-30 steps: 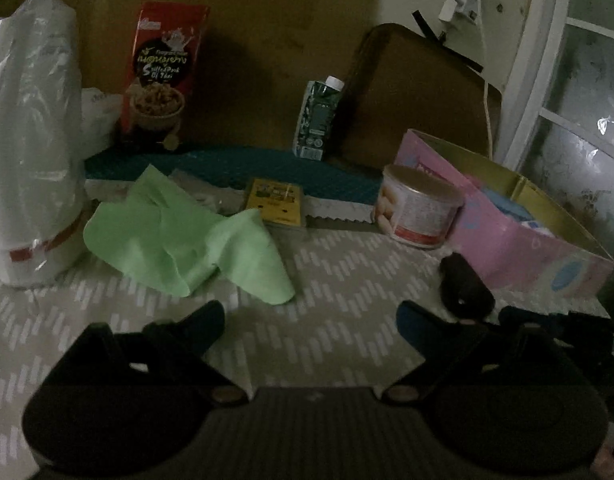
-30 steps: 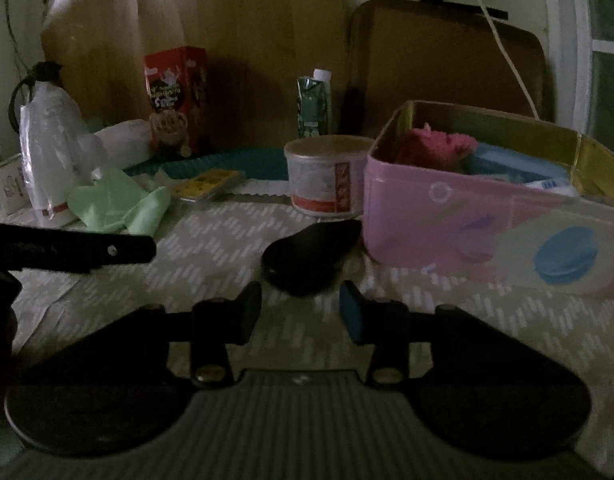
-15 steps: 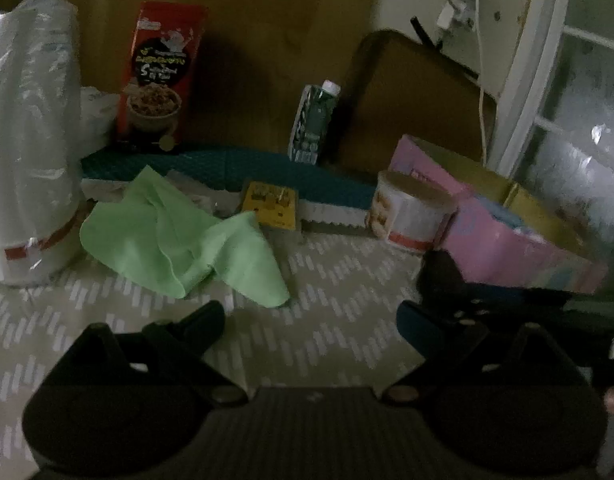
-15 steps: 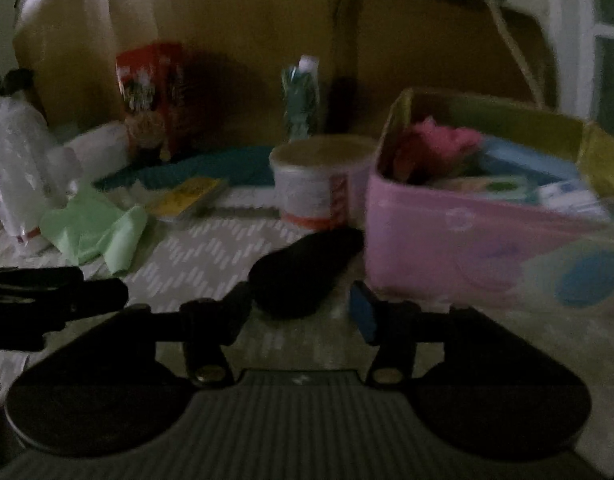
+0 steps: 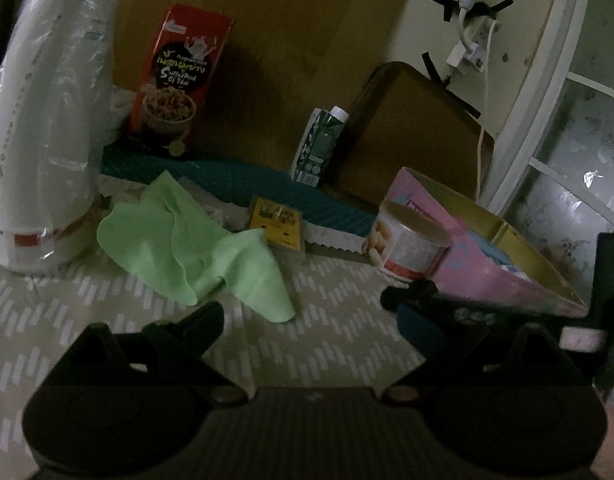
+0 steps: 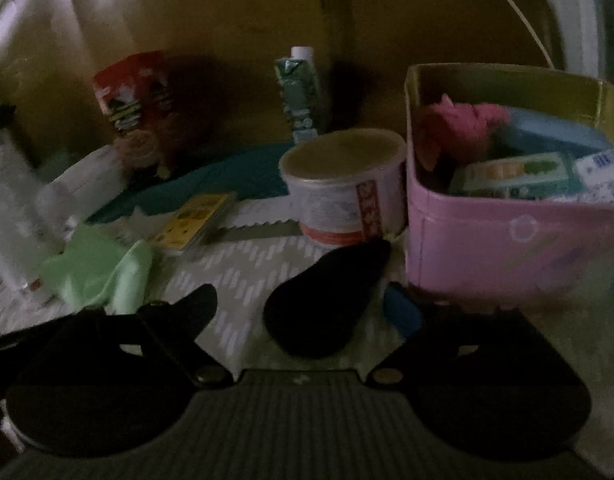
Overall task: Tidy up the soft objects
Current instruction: 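Lift the black pouch with the right tool and carry it toward the tin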
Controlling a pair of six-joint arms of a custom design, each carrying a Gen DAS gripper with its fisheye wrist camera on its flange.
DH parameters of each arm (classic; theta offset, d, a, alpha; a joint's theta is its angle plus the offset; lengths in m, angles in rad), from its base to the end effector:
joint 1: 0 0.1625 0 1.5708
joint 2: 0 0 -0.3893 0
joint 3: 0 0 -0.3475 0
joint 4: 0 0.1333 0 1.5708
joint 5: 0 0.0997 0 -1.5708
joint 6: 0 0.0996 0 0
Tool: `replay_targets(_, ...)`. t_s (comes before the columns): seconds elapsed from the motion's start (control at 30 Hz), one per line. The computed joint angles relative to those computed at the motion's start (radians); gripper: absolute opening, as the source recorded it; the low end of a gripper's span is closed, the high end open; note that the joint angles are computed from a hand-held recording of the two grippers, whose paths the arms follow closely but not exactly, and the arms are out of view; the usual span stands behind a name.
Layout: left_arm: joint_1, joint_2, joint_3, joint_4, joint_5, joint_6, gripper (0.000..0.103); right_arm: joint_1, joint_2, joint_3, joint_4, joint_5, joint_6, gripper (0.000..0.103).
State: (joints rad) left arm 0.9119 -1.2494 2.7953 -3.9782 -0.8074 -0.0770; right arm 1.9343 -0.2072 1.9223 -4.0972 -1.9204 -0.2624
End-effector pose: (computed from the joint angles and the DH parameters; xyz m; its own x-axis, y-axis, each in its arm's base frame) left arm 0.0061 -0.3224 0.2133 -0.9205 -0.0122 -0.3906 0.3289 0.5156 -0.7912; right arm 0.2589 -0.4017 -0.0934 -0.8698 -0.2653 0.4159 -0.4871 0.5951 -0.6392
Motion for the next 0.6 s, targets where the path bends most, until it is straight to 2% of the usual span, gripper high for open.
replay_targets(0.03, 0.001, -0.001, 0.0, -0.001, -0.003, -0.001, 0.097, 0.011, 0.014, -0.019, -0.004, -0.026, -0.023, 0.084)
replay_targets(0.07, 0.002, -0.001, 0.001, -0.004, -0.006, -0.003, 0.097, 0.026, 0.026, -0.036, -0.008, -0.061, -0.047, 0.066)
replay_targets(0.1, 0.005, -0.003, 0.0, -0.005, -0.011, -0.005, 0.097, 0.034, 0.031, -0.037, -0.013, -0.068, -0.068, 0.066)
replay_targets(0.23, 0.032, -0.024, -0.004, 0.003, -0.058, -0.017, 0.097, 0.027, 0.014, 0.042, -0.017, 0.053, -0.149, 0.061)
replay_targets(0.3, 0.064, -0.055, -0.012, 0.042, -0.119, -0.018, 0.096, 0.03, 0.015, 0.09, -0.025, 0.124, -0.246, 0.059)
replay_targets(0.4, 0.091, -0.088, -0.027, 0.113, -0.177, -0.013, 0.091, 0.05, 0.03, 0.144, -0.06, 0.179, -0.392, 0.059)
replay_targets(0.47, 0.113, -0.119, -0.042, 0.192, -0.238, -0.007, 0.087, 0.053, 0.028, 0.171, -0.064, 0.211, -0.416, 0.059)
replay_targets(0.6, 0.109, -0.149, -0.036, 0.253, -0.266, -0.007, 0.082, 0.045, 0.015, 0.175, -0.048, 0.217, -0.374, 0.059)
